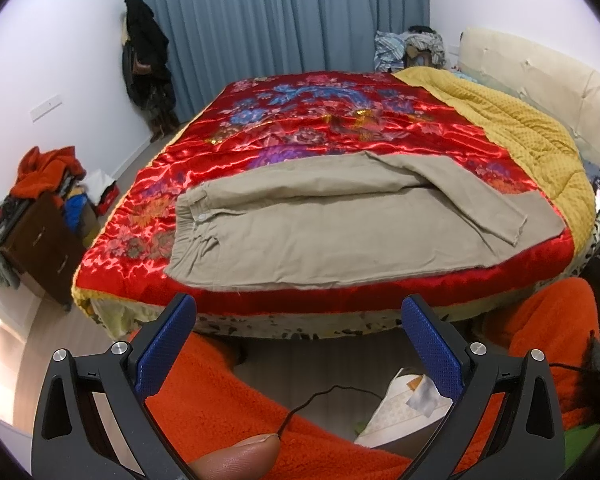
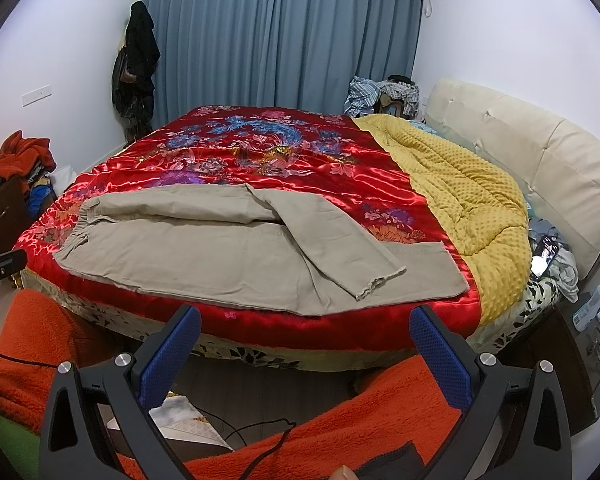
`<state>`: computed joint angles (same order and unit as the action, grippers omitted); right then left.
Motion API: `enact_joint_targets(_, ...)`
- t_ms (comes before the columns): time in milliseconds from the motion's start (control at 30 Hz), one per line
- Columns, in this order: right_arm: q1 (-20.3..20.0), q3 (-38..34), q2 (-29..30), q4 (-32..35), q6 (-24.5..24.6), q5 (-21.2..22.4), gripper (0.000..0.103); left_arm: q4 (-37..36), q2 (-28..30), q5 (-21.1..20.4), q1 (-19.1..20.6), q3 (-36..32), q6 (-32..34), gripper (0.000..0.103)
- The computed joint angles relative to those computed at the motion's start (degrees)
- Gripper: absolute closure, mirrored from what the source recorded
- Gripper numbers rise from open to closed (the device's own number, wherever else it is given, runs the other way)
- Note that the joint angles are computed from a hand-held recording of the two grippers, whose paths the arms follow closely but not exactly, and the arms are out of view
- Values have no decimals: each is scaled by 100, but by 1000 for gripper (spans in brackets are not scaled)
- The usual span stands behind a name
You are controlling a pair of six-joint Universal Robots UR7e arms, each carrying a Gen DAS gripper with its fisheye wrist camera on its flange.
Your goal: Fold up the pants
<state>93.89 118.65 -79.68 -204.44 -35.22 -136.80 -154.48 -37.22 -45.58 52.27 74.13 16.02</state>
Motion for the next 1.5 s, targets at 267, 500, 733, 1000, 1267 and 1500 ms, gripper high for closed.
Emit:
enact_joint_targets(267,1,3,-4,30,26,-6,0,1,-9,4,12,-2,43,1)
enact_joint_targets(500,-4,-14,-1,52,32,-10,0,4,-18,11,14,7,48,1)
enact_joint_targets(733,-12,-5,-1,50,38,-10,0,7,-12,8,12,1,48,1)
enact_joint_targets(1000,-40,15,-5,57,65,-5,0,13,-23,13,16,12,47,1)
enact_joint_targets(1267,-38,7,-6,75,74,-8,0,12,-28,20,15,22,48,1)
enact_joint_targets(1500,-83,43,-49,225,187,120,0,-76,-86,-19,53,91,165,1)
